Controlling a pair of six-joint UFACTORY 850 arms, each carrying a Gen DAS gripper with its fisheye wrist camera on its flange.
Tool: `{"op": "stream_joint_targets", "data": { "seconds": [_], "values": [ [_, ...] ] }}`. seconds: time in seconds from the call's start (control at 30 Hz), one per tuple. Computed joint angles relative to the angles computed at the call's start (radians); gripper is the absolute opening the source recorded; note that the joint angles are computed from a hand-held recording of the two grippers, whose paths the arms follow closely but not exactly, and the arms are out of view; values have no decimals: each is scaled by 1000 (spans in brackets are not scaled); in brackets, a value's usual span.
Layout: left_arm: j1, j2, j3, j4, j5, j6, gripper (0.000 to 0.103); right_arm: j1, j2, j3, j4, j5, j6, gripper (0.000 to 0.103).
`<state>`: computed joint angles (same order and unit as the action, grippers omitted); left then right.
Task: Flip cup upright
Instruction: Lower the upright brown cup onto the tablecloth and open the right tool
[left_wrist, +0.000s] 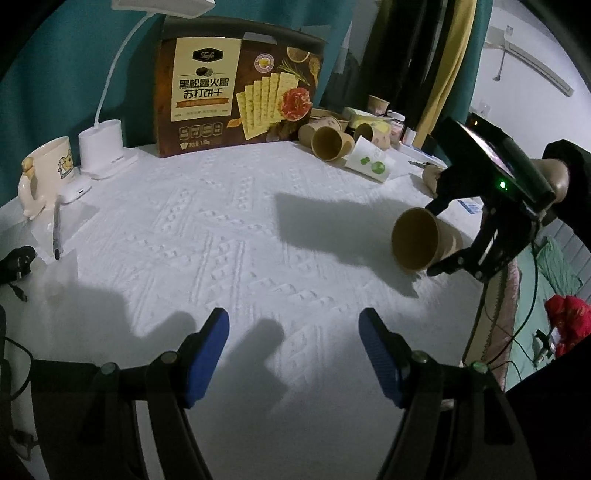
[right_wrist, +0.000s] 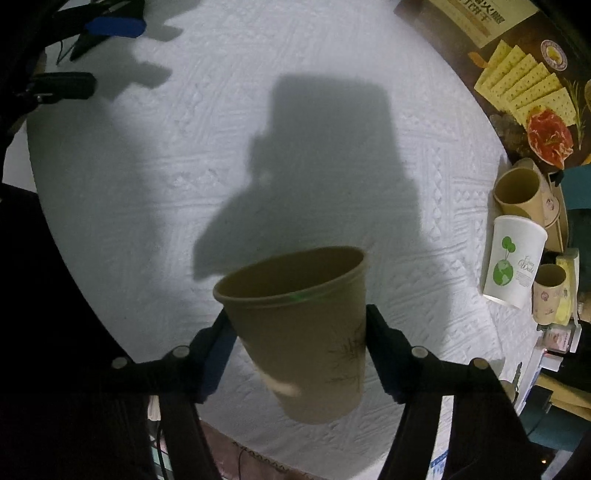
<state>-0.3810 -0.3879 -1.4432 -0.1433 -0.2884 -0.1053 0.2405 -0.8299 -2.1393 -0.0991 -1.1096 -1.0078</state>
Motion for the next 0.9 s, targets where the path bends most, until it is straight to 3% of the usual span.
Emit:
{"op": "stream_joint_targets", "data": {
  "seconds": [0.27, 0.4, 0.63, 0.73, 0.9],
  "values": [
    [3, 19, 24, -7, 19, -6, 73, -20, 17, -10, 95, 40, 9, 63],
    [-6, 22, 24, 57, 23, -76, 73, -51, 16, -24, 267, 100, 41, 63],
    [-27, 15, 7, 289, 25, -334, 73, -123, 105, 215, 727, 387, 9, 63],
    [-29, 13, -1, 295, 34, -355, 73, -137, 164, 355, 921, 522, -89, 63],
    [-42, -8, -35, 419, 32, -497, 73, -152, 217, 475, 1195, 603, -264, 62]
  ]
}}
